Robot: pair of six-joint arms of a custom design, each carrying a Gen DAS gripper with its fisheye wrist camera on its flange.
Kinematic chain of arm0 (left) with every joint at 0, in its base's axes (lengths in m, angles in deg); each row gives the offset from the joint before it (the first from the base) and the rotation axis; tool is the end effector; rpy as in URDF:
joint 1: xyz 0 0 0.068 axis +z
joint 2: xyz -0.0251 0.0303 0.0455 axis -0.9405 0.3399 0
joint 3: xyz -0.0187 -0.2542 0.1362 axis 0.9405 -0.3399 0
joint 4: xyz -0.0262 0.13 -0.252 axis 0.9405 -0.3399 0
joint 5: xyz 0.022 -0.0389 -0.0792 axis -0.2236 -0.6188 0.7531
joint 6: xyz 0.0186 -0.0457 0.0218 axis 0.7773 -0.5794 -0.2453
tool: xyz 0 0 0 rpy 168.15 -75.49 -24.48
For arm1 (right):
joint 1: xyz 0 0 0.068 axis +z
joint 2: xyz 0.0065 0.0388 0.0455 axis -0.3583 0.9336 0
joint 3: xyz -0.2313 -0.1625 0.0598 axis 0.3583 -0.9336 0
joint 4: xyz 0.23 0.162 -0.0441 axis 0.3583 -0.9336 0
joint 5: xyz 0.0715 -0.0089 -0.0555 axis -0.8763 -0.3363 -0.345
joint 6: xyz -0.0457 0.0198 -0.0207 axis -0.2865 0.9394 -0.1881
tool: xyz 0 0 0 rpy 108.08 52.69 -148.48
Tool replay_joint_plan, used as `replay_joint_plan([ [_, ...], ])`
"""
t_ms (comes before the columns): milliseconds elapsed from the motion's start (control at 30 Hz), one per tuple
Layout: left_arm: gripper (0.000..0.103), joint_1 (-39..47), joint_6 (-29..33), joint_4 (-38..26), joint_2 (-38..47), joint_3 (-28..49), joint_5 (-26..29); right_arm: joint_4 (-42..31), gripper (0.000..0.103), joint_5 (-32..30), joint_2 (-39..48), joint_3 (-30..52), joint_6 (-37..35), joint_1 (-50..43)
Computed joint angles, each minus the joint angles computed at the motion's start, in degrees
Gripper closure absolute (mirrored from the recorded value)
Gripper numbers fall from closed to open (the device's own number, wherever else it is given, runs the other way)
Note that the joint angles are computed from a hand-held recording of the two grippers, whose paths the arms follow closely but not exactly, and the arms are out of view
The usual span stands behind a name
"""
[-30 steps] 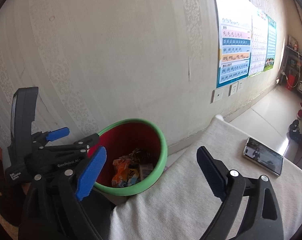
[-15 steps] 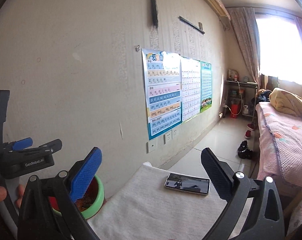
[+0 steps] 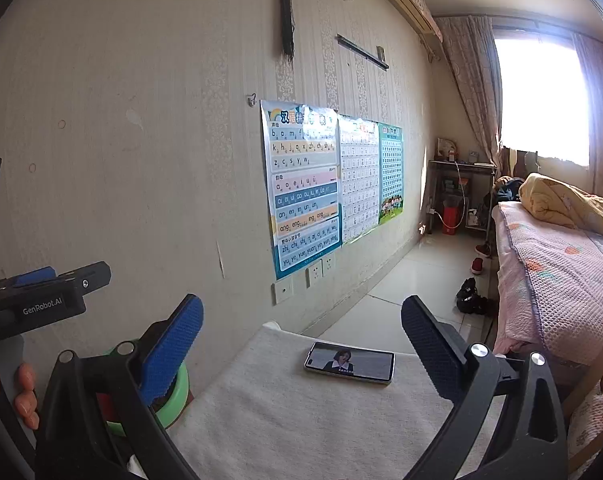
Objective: Collect trash
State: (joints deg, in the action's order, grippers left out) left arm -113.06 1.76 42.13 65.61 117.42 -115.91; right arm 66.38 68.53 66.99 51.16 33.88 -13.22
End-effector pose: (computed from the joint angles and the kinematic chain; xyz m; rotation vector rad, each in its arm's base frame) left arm 0.2963 -0.2396 0.2574 -0.3274 2.0409 0.1131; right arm 0.3174 0.0495 0.2364 -0.2404 1.8953 0.2610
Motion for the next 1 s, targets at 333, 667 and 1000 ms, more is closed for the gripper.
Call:
replay_joint_plan([
  [333, 0.005, -0.02, -1.22, -0.45, -0.85, -0.69, -1.10, -0.71, 0.007, 1.13, -0.62, -0.51, -0.82, 1.10],
  [667, 0.005, 0.03, -1.91, -0.61, -0.59, -0.98, -2.10, -1.18, 0.007, 2.65, 0.13, -0.24, -0.92, 2.68],
  [1000, 0.005, 0.75, -2.22, -0.68, -0.63, -0.94, -0.65, -0.74, 0.007, 3.04, 0.74, -0.73, -0.71, 2.84],
])
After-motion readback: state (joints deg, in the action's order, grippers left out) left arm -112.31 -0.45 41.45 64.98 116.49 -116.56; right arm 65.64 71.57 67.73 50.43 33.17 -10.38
